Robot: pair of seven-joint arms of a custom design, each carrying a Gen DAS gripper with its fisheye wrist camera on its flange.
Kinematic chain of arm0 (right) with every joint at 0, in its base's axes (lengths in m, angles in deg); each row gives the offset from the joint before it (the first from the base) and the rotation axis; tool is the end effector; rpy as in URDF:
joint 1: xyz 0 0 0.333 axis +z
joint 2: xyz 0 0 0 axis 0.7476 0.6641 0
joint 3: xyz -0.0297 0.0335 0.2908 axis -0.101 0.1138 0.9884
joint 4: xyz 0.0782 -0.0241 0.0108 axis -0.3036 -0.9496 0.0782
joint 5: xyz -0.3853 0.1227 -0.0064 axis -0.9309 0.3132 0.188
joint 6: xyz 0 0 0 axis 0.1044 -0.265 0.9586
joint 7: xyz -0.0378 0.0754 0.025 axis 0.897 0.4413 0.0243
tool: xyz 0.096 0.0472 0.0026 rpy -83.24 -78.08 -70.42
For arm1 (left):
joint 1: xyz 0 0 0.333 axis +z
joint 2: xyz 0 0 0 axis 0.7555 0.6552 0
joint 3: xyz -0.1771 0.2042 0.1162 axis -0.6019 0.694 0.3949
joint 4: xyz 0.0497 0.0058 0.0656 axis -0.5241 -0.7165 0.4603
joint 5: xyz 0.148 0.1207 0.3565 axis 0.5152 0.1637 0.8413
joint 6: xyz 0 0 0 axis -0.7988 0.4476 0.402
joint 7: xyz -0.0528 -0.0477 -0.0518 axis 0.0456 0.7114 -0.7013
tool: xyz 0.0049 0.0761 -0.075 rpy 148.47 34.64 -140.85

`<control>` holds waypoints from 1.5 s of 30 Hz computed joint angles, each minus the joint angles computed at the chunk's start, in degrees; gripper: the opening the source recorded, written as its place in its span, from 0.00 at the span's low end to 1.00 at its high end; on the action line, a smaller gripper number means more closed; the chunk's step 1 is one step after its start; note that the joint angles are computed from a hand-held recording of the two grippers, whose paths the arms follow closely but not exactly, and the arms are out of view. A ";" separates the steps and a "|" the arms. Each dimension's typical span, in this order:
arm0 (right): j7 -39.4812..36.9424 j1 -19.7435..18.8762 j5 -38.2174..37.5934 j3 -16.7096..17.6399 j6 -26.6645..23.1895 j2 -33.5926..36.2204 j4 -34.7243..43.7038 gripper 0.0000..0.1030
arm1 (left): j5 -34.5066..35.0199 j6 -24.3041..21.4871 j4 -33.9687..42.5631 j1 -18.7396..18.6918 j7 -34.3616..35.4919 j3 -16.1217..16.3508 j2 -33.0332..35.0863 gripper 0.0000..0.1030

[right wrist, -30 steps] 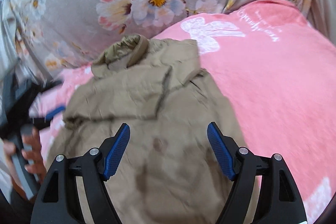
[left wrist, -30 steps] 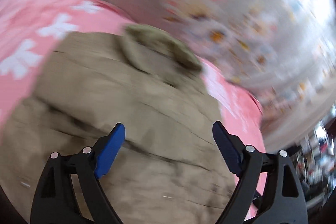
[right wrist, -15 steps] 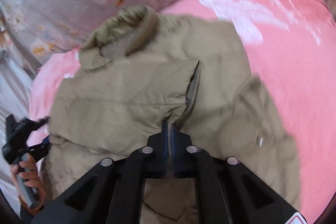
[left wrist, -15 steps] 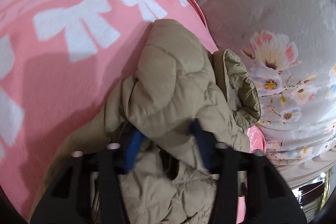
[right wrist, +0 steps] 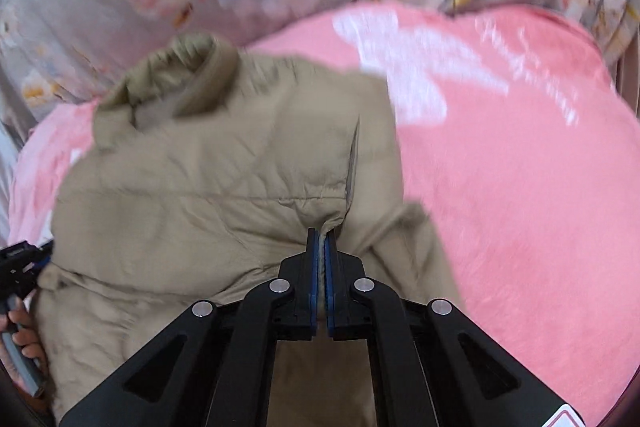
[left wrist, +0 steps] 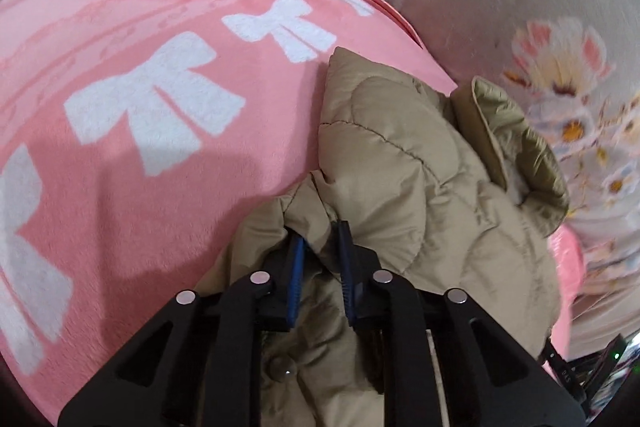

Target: Fold large clothes

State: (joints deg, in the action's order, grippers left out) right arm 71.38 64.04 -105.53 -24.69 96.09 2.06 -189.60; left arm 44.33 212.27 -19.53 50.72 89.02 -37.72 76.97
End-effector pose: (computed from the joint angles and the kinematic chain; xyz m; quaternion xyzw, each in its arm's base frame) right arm 0.5336 0.2193 0.5205 -0.5116 0.7873 -0.2342 0.2521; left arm 0.6629 -0.0542 0.5024 -0.7281 0.5787 -0.3624 0.0603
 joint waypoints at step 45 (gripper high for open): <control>-5.28 10.19 -7.57 -2.05 -2.48 16.91 18.33 0.23 | 40.84 9.25 -0.88 -12.44 -14.56 2.44 0.99 0.31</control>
State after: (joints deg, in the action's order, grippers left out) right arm 66.11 74.24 -113.10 -26.74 93.61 18.97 -171.27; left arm 85.17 221.52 -20.41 38.28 74.46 -35.29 77.96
